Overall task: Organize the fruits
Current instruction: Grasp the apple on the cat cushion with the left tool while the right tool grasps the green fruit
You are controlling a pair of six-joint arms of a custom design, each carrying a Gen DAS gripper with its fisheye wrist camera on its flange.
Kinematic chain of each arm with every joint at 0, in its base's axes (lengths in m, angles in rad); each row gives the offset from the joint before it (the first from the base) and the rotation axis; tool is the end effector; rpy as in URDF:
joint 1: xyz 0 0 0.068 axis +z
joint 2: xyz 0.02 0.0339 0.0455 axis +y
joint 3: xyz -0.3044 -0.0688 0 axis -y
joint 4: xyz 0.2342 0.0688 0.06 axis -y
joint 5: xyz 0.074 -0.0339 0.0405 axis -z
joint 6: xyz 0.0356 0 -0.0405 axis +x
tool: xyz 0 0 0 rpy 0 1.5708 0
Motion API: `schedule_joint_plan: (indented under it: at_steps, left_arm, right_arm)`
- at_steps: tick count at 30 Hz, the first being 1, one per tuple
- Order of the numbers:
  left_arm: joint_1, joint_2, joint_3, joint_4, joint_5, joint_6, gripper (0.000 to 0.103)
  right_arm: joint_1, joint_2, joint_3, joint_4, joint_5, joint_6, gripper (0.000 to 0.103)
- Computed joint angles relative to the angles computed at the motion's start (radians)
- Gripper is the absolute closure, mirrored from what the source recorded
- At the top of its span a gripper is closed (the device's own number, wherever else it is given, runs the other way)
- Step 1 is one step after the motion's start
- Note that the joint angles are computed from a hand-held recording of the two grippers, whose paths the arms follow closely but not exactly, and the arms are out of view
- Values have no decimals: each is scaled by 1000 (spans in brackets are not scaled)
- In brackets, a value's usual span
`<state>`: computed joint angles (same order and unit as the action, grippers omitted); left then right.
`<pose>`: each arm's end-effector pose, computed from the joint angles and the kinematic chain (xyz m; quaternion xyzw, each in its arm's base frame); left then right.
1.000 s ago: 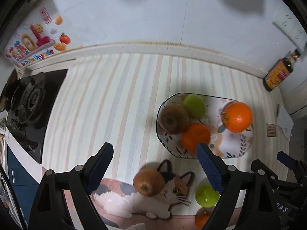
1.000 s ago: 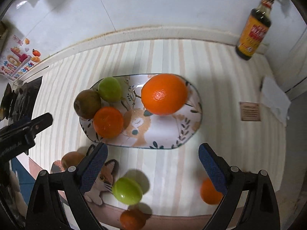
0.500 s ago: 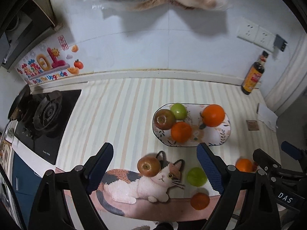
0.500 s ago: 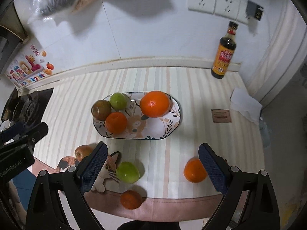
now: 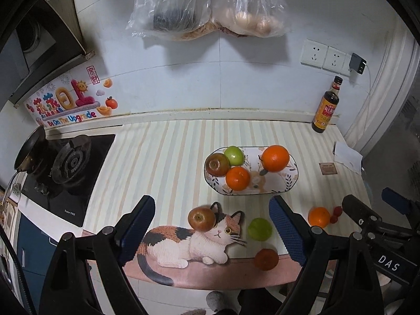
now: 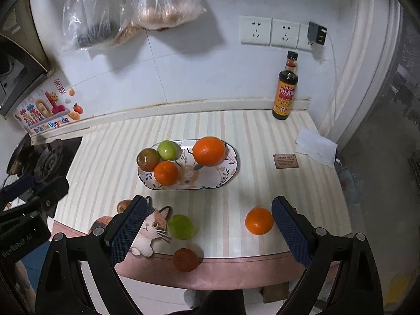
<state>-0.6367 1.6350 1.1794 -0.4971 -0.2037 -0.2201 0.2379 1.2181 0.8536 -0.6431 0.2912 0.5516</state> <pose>0.2771 -0.1960 0.2794 0.1657 0.9336 -0.0376 0.3155 0.2092 0.0402 0.2803 0.1883 0.9325 -0.0229 0.3074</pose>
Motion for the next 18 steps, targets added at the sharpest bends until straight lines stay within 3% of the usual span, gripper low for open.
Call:
schedule_joint_plan:
  at_steps: [4,5,10,18]
  left_arm:
    - [17,-1,-28,12,33,9,11]
    - [20,3,-30,11,37,9,0]
    - [53,71,-71,57,41,18,0]
    - [129,337,-14,73,31,50,0]
  right_arm:
    - [3,-24,-26,2,-29,41,5]
    - [-4,-26,-45,16,-50,47,5]
    - [-96,48,-177,160,-221,22,5]
    - [-203,452,-356,569,-431,4,5]
